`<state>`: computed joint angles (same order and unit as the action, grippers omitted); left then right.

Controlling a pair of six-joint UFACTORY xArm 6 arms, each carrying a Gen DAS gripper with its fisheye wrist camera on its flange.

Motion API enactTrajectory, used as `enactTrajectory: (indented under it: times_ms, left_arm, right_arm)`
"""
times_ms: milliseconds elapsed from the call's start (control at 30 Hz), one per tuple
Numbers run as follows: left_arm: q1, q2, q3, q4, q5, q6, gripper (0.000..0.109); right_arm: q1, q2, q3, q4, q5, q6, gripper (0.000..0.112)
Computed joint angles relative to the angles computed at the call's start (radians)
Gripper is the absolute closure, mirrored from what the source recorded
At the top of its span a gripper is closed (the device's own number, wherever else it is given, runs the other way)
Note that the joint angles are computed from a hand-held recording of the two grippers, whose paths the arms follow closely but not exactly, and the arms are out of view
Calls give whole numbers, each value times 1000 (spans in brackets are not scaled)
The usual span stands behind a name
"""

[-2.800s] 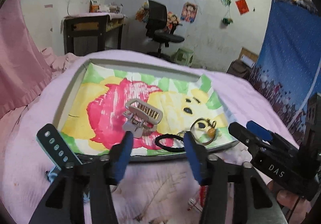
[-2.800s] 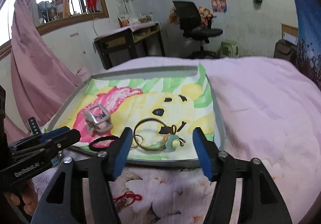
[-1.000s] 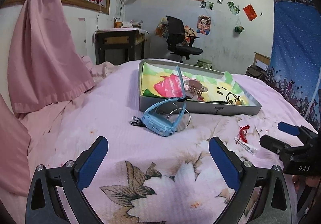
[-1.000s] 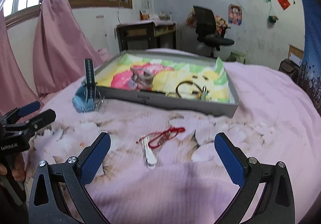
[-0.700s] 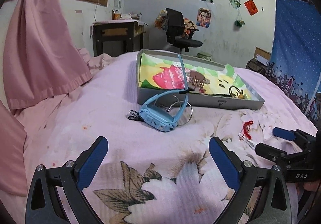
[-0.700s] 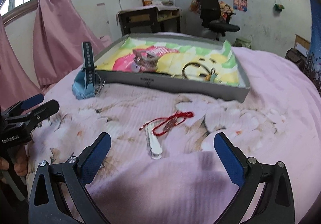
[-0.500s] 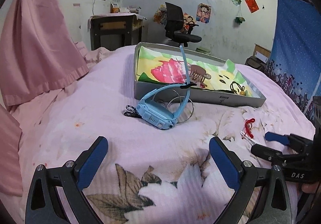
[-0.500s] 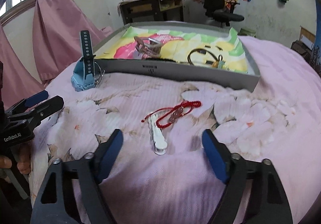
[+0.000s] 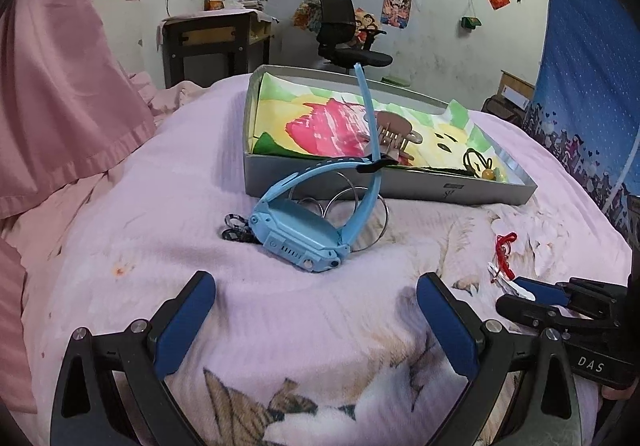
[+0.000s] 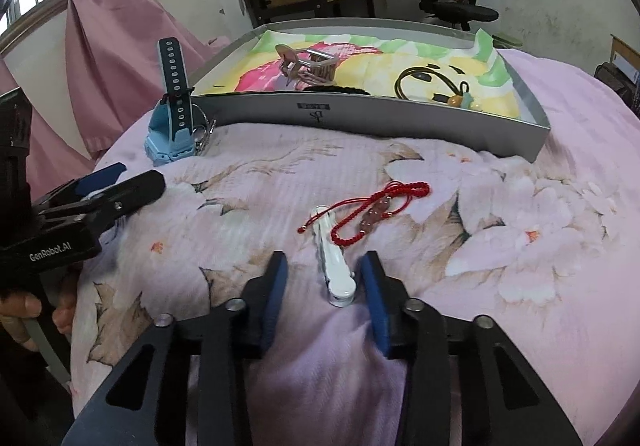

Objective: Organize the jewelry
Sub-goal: 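Grasp the white hair clip with the right tool while the left tool grasps the blue smartwatch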

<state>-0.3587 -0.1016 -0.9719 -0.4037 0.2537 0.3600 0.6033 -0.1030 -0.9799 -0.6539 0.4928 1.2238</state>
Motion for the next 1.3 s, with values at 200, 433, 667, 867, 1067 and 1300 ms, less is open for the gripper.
enactTrajectory:
  times_ms: [200,433,667,867,1067,1300]
  left_arm:
    - [5,42,-53,9,29,-9,7]
    - [9,87,-103,59,37,-62,13]
    - [17,113,-132,43,47,-78,28]
    - [20,116,-134,8,58,-53,48]
    - [15,96,-113,-107,54,48,67]
    - [15,87,-107,-213,56,121,75]
  right_arm:
    - [-21,30,-16,35,-53,-32,99]
    - [-35,66,-50,40,-94,-64,99]
    - [-45,95,-77,47,-122,-85,99]
    - [-46,104,-84,42,-128,-88,99]
    - [-41,98,-73,27,-136,-77,99]
    - [-46,98,-65,40,-153,-86,99]
